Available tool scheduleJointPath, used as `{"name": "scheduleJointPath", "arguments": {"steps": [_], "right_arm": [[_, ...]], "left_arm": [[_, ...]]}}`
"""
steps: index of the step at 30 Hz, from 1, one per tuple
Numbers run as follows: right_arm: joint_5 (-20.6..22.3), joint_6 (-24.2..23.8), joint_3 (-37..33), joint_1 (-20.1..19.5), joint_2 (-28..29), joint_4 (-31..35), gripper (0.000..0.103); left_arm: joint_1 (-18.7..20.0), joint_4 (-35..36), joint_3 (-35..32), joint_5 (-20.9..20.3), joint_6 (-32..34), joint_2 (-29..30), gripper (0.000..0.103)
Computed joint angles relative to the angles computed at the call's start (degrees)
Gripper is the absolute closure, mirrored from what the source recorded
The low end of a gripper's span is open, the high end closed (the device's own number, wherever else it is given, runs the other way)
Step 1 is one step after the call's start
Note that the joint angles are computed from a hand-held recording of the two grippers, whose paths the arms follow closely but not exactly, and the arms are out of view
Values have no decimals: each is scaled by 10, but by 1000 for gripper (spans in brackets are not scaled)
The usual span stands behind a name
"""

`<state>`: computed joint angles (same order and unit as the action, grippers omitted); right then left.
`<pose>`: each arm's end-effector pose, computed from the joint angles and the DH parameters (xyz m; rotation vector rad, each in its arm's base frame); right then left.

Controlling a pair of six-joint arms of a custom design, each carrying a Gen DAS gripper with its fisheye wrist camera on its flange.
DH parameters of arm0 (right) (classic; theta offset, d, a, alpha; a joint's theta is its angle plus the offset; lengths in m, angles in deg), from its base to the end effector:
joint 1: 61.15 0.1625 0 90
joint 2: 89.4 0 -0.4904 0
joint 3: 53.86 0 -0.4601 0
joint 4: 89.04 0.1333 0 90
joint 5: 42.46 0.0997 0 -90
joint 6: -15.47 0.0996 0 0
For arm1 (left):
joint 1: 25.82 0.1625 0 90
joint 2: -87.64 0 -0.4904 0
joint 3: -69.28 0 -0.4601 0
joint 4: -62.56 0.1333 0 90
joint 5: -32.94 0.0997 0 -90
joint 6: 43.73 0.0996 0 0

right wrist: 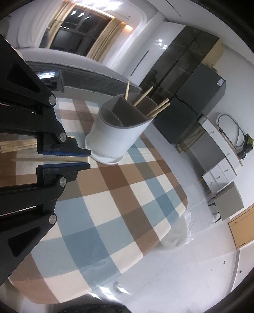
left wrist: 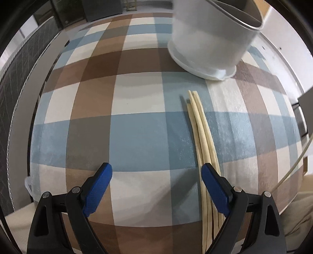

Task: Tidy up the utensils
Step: 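Close the left tool on another wooden chopstick from the bundle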

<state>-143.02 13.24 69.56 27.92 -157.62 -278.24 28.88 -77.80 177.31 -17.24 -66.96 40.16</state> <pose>0.1055 -0.5861 0.2389 -0.0711 -2.7372 1.0981 -0.2103 -0.6380 0.0304 0.3351 2.4196 -0.2424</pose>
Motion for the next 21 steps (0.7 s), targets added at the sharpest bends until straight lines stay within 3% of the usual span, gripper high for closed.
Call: {"name": "scheduleJointPath", "arguments": {"steps": [16,21], "right_arm": [[-9,-15,-2,7,4,-6,98],[-11,-20,-4,9,7,-6,98]], "left_arm": [[8,-3,-25,17,29,20,12],[15,-7,-35,19,30,23,17]]}}
